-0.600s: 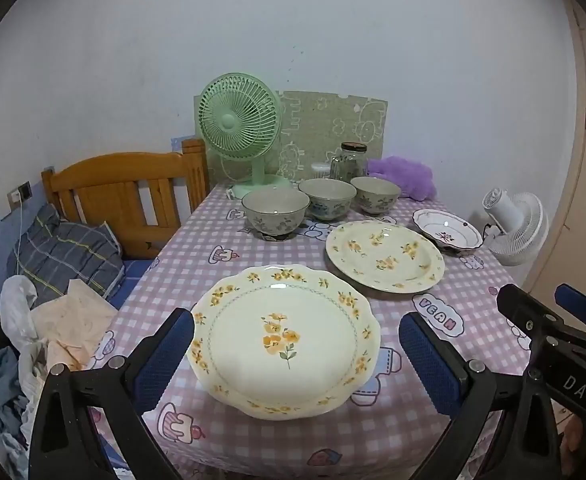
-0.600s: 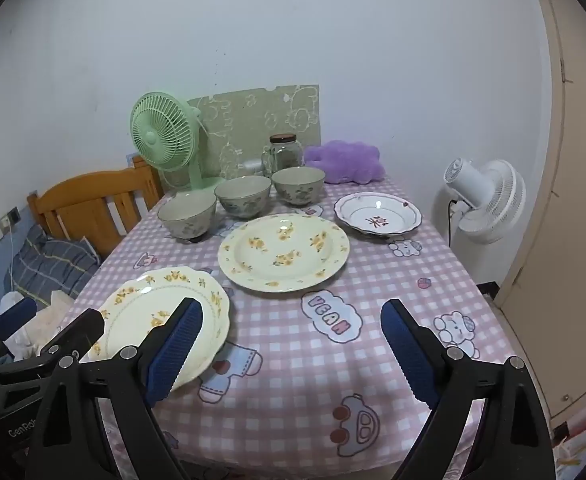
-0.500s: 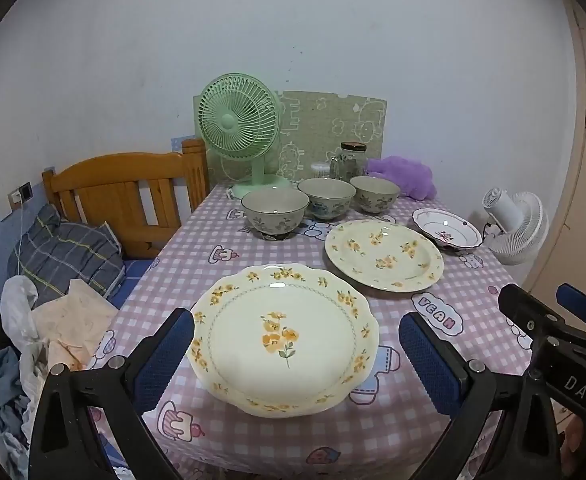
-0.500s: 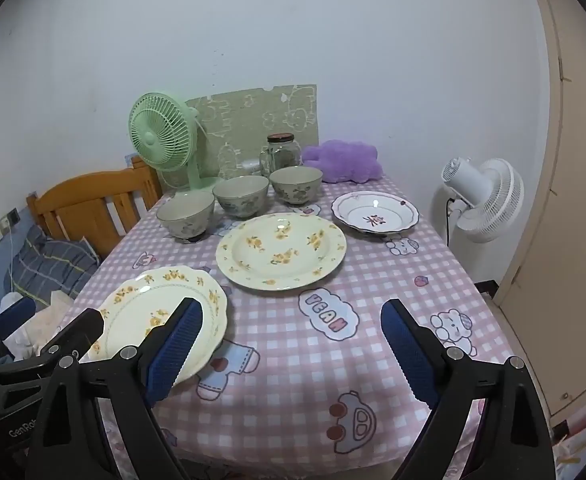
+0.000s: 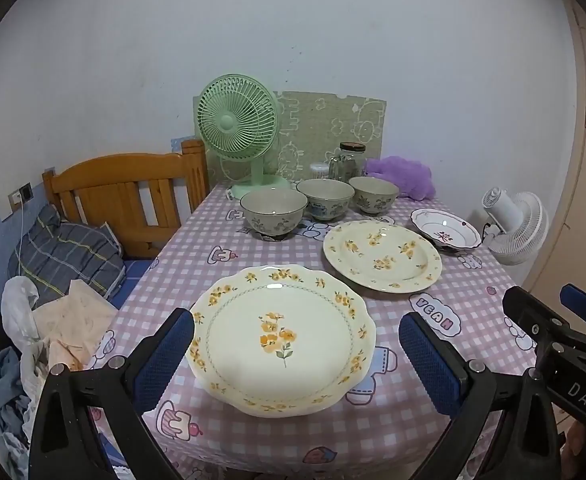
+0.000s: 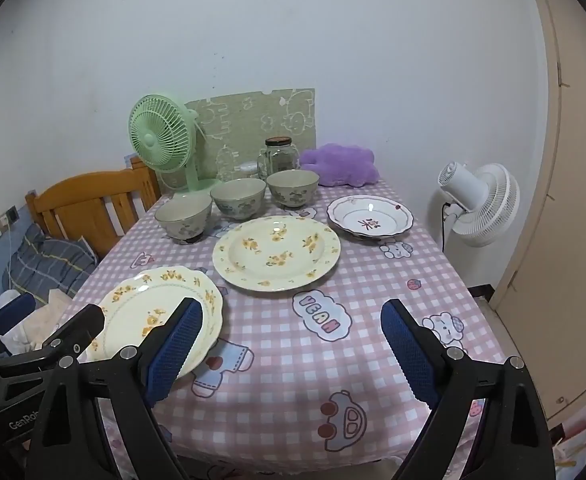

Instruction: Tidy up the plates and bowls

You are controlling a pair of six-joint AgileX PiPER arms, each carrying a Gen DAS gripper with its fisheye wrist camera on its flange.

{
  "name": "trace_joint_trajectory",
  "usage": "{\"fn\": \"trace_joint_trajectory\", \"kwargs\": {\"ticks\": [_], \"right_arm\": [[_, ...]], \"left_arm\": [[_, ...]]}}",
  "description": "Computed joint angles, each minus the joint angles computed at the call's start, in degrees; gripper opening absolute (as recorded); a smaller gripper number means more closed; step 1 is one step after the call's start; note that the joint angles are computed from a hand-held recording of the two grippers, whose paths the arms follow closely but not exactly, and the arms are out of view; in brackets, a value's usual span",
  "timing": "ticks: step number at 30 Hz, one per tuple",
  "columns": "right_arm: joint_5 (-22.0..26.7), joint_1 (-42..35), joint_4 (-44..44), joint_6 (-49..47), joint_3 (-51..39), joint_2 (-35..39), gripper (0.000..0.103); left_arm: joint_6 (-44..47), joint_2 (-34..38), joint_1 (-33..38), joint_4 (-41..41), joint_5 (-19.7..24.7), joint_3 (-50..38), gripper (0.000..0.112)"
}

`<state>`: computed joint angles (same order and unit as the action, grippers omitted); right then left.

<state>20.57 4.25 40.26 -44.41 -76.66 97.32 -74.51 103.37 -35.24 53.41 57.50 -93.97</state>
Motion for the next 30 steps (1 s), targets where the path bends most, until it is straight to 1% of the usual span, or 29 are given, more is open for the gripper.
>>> {"fn": "trace_joint_trajectory", "kwargs": {"ticks": [30], "right_arm": [[0.49,-0.85,0.31,-0.86,-0.14,-0.29,0.093]], "left_arm": [[0.28,0.99,-0.66,0.29,0.82,-1.56,0.103]]}}
